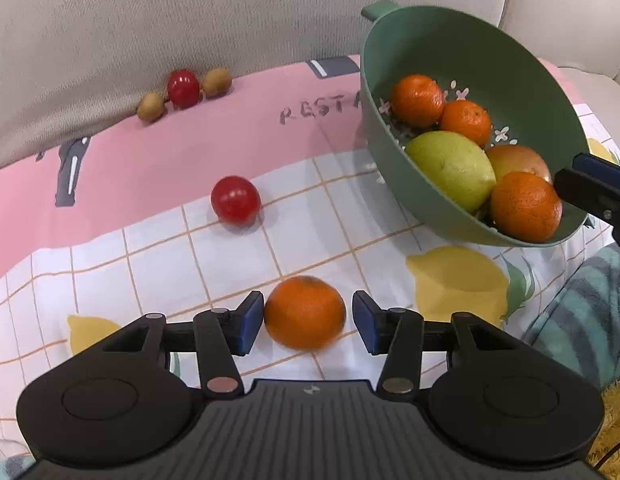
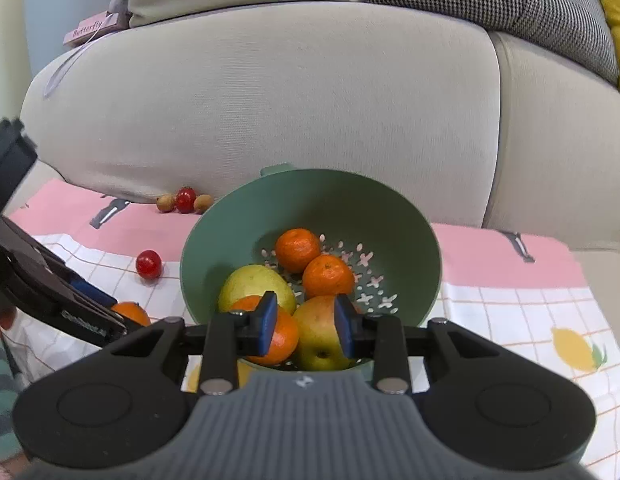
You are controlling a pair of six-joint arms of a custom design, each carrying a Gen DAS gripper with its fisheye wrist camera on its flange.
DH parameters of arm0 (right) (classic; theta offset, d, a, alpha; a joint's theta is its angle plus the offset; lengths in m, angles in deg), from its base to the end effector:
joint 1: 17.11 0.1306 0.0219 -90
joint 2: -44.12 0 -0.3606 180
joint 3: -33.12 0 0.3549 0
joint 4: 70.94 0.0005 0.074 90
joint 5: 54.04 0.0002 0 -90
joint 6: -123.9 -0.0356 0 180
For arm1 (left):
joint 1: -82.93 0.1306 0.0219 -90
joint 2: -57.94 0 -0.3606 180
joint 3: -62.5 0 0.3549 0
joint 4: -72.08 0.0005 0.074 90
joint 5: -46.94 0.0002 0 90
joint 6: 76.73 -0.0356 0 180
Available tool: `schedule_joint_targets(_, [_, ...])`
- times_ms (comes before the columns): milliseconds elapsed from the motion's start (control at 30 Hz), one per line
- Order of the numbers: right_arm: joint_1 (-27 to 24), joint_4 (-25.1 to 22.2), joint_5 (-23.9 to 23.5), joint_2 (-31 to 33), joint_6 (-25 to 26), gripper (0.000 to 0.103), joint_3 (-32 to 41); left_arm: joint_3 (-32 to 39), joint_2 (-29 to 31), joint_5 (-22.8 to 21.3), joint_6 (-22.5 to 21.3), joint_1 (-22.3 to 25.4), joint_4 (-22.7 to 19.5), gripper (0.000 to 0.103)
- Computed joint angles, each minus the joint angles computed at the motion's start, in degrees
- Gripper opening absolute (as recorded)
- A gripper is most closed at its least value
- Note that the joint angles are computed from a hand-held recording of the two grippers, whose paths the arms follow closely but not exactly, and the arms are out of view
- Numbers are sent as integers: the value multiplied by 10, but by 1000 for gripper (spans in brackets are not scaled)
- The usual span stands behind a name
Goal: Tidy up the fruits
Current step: 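Move the left tool to the last mandarin on the cloth and grasp it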
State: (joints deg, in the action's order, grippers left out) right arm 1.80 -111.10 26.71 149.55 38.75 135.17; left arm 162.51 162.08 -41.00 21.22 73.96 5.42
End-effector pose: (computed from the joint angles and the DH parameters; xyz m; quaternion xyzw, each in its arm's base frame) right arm 0.5197 0.1835 0.3820 -0.2197 0.8898 0.1217 0.3811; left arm 0.4934 -0.0797 0.3512 0.0118 0.9858 -0.0421 0.1624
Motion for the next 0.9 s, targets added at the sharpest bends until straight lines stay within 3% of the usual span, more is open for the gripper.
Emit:
schedule_joint_targets(200, [-8,-37,-74,11,-44,33,19,2,7,-7,-9,-3,-13,47])
schedule_joint_targets(300, [-3,-48,-70,16,-46,40,26,6,9,-15,-25,-9,-24,47])
schedule_joint_targets(700, [-5,-98,-67,40,-81,43,56,25,16,-21,-70,-12,-89,60])
schedule_joint_targets(833, [-6,-97,-68,39,-83,41,55,24,20,-30,-77,-16,-107,60])
schedule_joint_targets(900, [-6,-93,-67,36,-82,41,53,21,19,-25,-80,-15,-109,52])
